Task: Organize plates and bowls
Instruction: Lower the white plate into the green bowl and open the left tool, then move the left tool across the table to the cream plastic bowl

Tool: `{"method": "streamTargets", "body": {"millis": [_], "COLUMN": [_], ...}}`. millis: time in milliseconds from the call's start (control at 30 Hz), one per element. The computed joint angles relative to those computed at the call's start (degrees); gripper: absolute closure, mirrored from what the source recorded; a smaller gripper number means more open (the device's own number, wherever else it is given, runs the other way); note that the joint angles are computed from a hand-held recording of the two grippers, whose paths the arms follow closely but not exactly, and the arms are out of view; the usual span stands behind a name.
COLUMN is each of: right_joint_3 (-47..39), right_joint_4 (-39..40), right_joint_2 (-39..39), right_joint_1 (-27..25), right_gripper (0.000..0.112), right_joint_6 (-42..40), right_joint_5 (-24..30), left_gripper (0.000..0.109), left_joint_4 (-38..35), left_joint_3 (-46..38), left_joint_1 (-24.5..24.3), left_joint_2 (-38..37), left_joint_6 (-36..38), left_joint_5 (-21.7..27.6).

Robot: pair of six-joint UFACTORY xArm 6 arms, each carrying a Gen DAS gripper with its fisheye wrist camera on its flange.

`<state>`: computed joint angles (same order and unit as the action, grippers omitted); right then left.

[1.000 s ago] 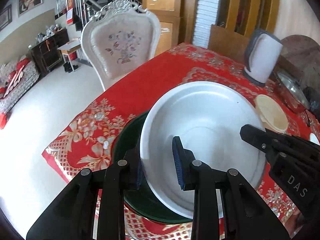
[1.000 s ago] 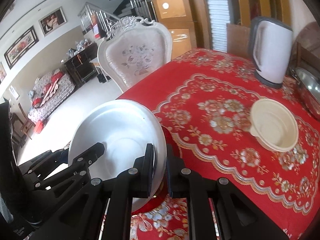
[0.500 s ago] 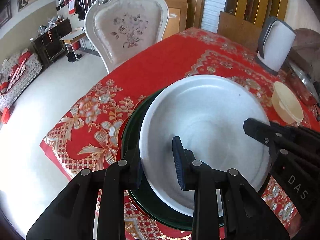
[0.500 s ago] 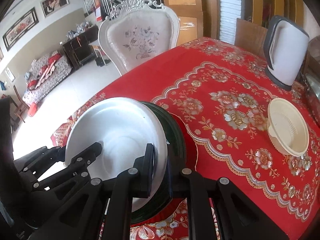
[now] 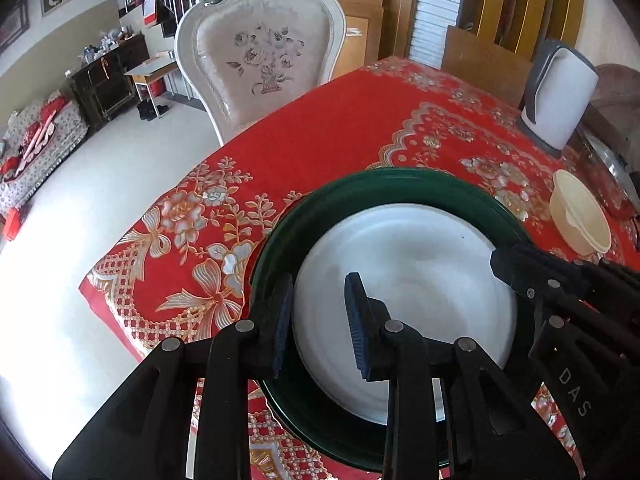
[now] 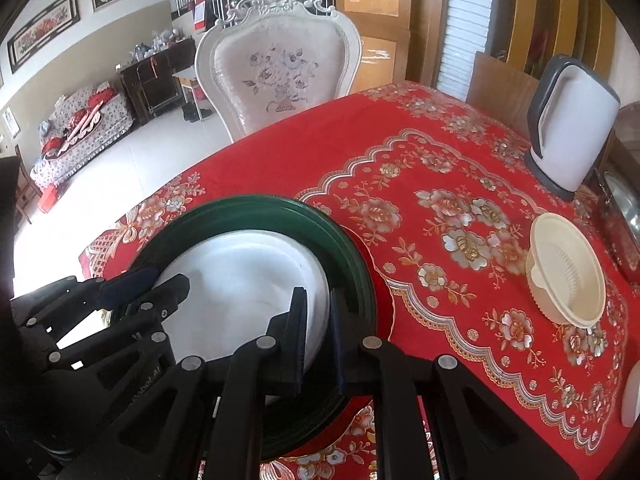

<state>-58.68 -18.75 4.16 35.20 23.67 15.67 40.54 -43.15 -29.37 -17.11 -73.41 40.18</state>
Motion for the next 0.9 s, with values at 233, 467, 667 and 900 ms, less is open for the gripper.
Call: {"method": "streamTargets", "body": {"millis": [233,467,667,900], "right_joint_3": [0.84,4.14,7.31,11.26], "right_joint_4": [0.75,1.15,-2.93,-4.76], "right_joint_2": [-0.65,-3.7,-6.91,-10.47], "right_joint_1": [-0.36,-0.62,-2.19,-6.19], "right_gripper": [0.101,0.101,0.101,0.101], "right_joint_6": [0.23,0.37,4.5,8.15], "right_joint_5": [-1.19,-4.14,-6.54,-8.67], "left_gripper": [0.082,0.082,0.081,0.081], "left_joint_4": [0.31,3.22,5.22,7.18], "left_joint_3": [0.02,-1.06,-2.73,-6.33], "left_joint_1": [0.11,-1.55,-4.08,-7.41], "left_joint_2": [-0.66,-1.55,-1.52,1.18], "left_joint_6": [-0.95,-3.36,-4.64,-5.56], "left_joint_5": [-0.09,2.06,3.05,2.97]}}
